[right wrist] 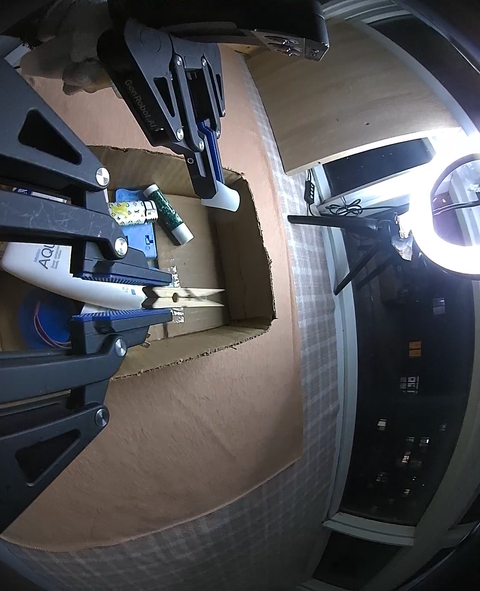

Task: Organize objects
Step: 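Open both grippers to drop the clothespin and white cap into the box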

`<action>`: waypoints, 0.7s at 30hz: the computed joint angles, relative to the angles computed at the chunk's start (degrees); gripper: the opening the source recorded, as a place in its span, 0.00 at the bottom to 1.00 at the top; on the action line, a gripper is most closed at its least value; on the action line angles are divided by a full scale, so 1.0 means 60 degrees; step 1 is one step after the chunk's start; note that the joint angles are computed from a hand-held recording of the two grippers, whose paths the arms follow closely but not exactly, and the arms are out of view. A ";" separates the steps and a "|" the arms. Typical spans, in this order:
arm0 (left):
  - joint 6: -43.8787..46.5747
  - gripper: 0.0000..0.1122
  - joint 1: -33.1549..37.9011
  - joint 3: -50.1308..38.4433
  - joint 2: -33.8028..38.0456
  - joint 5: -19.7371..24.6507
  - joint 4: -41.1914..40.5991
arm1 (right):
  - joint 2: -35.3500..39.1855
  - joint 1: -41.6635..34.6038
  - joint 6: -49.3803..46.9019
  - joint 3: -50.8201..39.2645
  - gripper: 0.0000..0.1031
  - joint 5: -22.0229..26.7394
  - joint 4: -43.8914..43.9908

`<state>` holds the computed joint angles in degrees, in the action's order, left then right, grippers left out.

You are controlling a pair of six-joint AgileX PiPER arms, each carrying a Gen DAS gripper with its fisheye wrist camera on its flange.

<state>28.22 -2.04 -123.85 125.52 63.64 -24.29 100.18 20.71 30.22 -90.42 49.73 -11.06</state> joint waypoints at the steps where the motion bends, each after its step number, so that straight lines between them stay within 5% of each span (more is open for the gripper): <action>1: -0.0006 0.20 0.0016 -0.0116 0.0068 0.0114 -0.0040 | -0.0003 0.0021 0.0074 -0.0010 0.15 0.0005 -0.0090; 3: -0.0092 0.42 0.0011 -0.0177 0.0102 0.0154 0.0058 | 0.0014 0.0102 0.0226 -0.0072 0.31 0.0116 -0.0306; 4: -0.0013 0.42 0.0018 0.0035 -0.0014 -0.0028 0.0046 | 0.0003 0.0161 0.0401 -0.0064 0.40 0.0140 -0.0503; 21: 0.0825 0.42 0.0831 0.1664 -0.1250 -0.0458 -0.0437 | 0.0011 0.0871 0.1062 -0.0505 0.47 0.0511 -0.0709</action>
